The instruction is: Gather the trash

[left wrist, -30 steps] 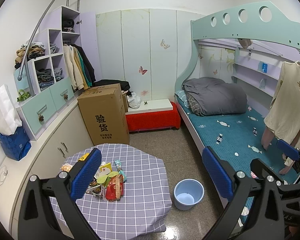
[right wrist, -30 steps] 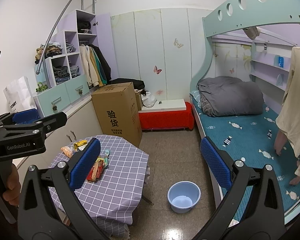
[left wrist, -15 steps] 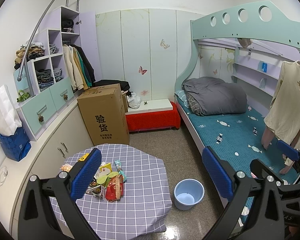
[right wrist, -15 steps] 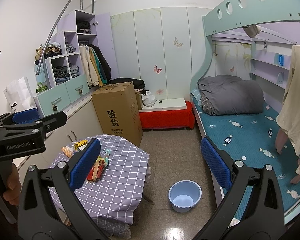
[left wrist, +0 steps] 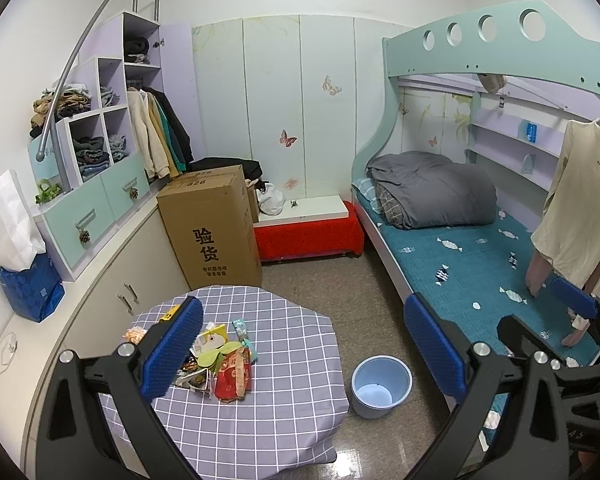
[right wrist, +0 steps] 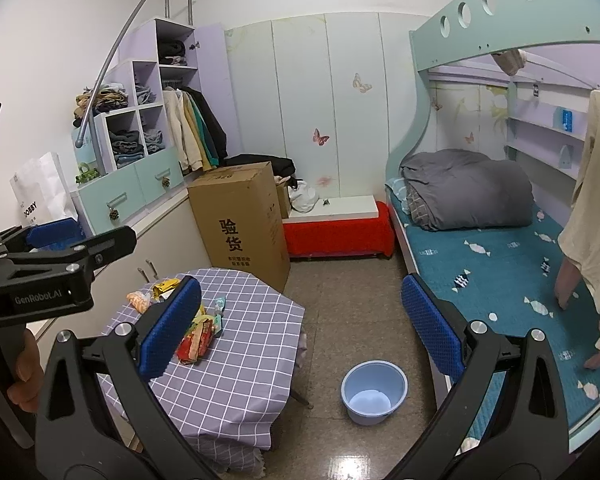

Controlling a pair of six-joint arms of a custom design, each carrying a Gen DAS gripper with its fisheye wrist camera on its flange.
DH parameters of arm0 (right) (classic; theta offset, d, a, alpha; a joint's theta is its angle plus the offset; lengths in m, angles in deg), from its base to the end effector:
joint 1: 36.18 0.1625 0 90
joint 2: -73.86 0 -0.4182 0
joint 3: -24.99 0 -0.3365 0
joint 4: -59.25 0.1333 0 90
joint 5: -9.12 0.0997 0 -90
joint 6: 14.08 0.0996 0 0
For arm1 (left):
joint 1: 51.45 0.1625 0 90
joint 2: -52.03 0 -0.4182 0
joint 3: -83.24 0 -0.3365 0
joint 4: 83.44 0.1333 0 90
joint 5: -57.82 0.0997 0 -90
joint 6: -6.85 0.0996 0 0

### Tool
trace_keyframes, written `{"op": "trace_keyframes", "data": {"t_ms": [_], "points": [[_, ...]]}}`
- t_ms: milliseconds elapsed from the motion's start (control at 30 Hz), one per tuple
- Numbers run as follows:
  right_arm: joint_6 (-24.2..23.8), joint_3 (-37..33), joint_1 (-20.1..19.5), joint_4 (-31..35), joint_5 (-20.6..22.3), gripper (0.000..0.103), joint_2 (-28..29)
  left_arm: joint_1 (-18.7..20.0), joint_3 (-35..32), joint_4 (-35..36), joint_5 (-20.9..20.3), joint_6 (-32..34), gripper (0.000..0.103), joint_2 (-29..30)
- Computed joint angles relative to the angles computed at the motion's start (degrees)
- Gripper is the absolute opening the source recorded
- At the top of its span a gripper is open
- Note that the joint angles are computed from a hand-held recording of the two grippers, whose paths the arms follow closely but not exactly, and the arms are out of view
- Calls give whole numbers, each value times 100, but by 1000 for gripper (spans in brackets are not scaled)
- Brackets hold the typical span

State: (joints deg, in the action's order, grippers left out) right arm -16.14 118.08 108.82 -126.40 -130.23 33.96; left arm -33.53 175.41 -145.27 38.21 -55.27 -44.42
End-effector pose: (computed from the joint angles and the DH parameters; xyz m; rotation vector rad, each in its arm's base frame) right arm 0.5572 -0.3197 0.1808 0.7589 -2.2800 1.3071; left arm -0.2786 -0.3288 0.5322 0.4818 2.0119 -1.1610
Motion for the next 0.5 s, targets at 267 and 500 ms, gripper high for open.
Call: {"op": "trace_keyframes", "data": {"t_ms": [267,500], "points": [[-52,-291,52,148,-27,98,201,-32,-16,210,25,-105,99,-85],[-58,-493,63,343,-43,98,282,-32,-40,373,105,-177,99,-199]]}}
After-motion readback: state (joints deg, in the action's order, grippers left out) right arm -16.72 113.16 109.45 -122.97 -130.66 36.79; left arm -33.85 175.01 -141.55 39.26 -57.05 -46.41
